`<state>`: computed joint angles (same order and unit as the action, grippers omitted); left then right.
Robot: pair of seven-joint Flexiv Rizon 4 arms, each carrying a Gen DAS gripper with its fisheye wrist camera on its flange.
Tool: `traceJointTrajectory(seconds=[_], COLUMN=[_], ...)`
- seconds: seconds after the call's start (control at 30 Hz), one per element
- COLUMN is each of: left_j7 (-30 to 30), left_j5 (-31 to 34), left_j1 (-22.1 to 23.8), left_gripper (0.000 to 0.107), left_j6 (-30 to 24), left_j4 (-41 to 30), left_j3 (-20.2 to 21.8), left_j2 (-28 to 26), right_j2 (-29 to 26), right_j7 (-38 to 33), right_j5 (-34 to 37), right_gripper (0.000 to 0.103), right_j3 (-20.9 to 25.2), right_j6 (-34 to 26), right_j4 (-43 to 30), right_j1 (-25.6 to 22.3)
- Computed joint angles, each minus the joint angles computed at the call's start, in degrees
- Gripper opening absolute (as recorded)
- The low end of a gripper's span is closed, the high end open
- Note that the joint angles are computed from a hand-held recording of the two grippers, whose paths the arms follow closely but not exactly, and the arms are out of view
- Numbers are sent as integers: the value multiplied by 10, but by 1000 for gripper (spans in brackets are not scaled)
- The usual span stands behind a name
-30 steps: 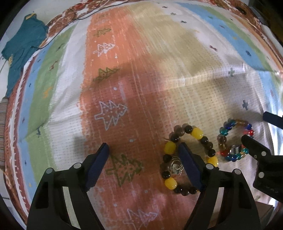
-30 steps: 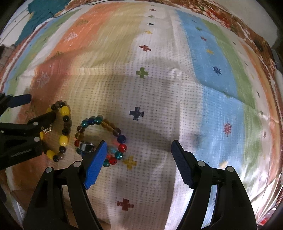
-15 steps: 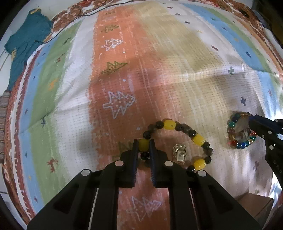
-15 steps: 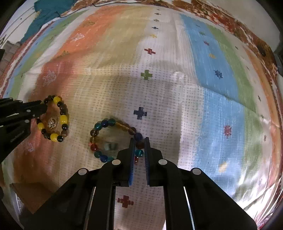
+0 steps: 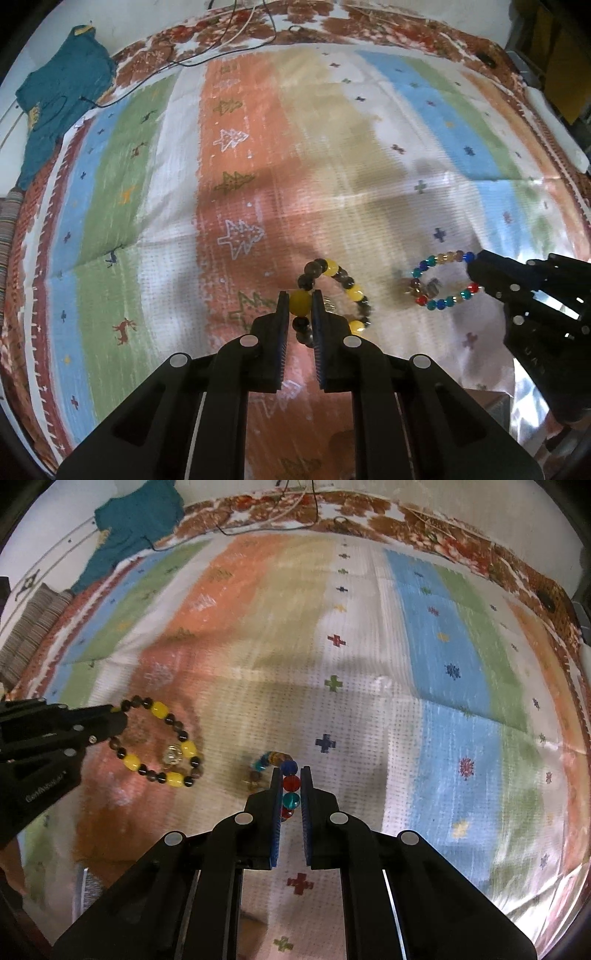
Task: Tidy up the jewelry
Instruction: 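Lift both held bracelets and carry them over the tin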
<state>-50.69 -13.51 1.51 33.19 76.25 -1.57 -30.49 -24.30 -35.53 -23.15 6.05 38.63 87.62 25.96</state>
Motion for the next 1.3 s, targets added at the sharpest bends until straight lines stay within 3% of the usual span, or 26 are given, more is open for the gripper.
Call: traceJointTrajectory(seconds=[0.63, 1.3], left_j7=[24, 88], left_j5=[-53, -126], left_j1=[18, 28], left_gripper=[11, 11], left_j6=[15, 39], left_j4=[35, 119], left_j3=[-8, -9], left_j2=[42, 117], right_j2=[31, 66], right_j7=[31, 65], right_j5=[-36, -75], right_gripper=[10, 10], right_j3=[-1, 6], right_j6=[26, 37], right_j4=[26, 62], right_j1=[7, 12])
